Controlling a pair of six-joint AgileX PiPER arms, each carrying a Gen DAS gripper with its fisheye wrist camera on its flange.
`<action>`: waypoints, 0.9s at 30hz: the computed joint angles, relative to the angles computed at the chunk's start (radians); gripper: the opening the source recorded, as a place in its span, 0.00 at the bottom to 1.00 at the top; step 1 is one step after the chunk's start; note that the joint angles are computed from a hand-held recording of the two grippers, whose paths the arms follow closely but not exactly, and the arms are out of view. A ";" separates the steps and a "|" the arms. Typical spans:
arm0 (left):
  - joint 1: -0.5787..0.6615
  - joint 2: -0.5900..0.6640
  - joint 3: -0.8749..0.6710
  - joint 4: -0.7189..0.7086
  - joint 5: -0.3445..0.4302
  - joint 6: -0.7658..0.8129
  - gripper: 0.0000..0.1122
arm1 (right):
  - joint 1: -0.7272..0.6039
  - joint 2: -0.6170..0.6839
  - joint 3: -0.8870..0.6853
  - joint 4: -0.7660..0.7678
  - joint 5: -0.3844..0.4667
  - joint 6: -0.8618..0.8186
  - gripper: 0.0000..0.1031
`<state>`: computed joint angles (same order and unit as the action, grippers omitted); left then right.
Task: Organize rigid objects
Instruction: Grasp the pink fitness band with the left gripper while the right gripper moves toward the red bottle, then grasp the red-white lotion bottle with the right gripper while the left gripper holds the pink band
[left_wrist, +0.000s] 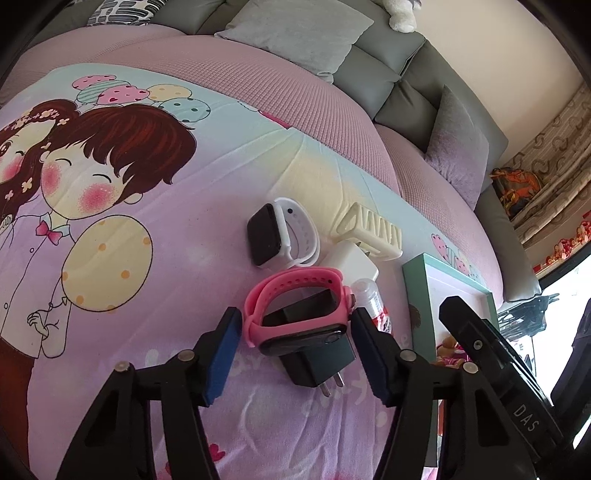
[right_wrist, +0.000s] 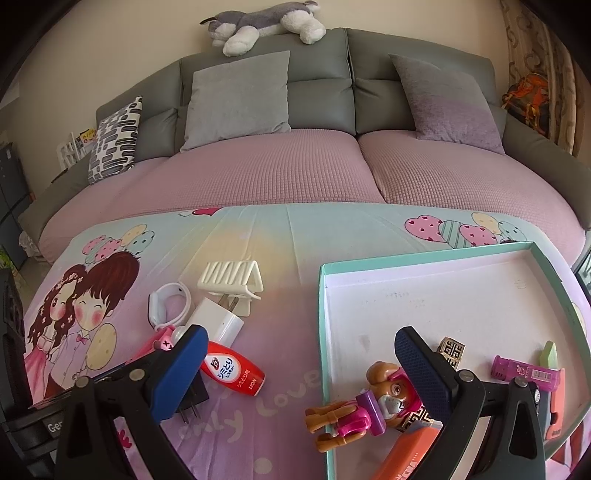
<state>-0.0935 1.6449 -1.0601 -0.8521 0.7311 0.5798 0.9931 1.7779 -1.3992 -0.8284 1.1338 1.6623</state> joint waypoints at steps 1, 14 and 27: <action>0.000 -0.002 0.000 0.005 -0.001 -0.003 0.54 | 0.000 0.002 -0.002 0.001 -0.001 -0.002 0.99; 0.115 -0.050 0.008 0.098 -0.027 -0.098 0.51 | 0.012 0.062 -0.074 0.011 -0.012 -0.074 0.99; 0.175 -0.055 0.005 0.158 -0.029 -0.152 0.51 | -0.003 0.174 -0.176 0.128 -0.148 -0.260 0.81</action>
<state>0.0814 1.5899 -1.0548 -0.6943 0.7021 0.4276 0.9902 1.9521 -1.5754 -0.7004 0.9856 1.4023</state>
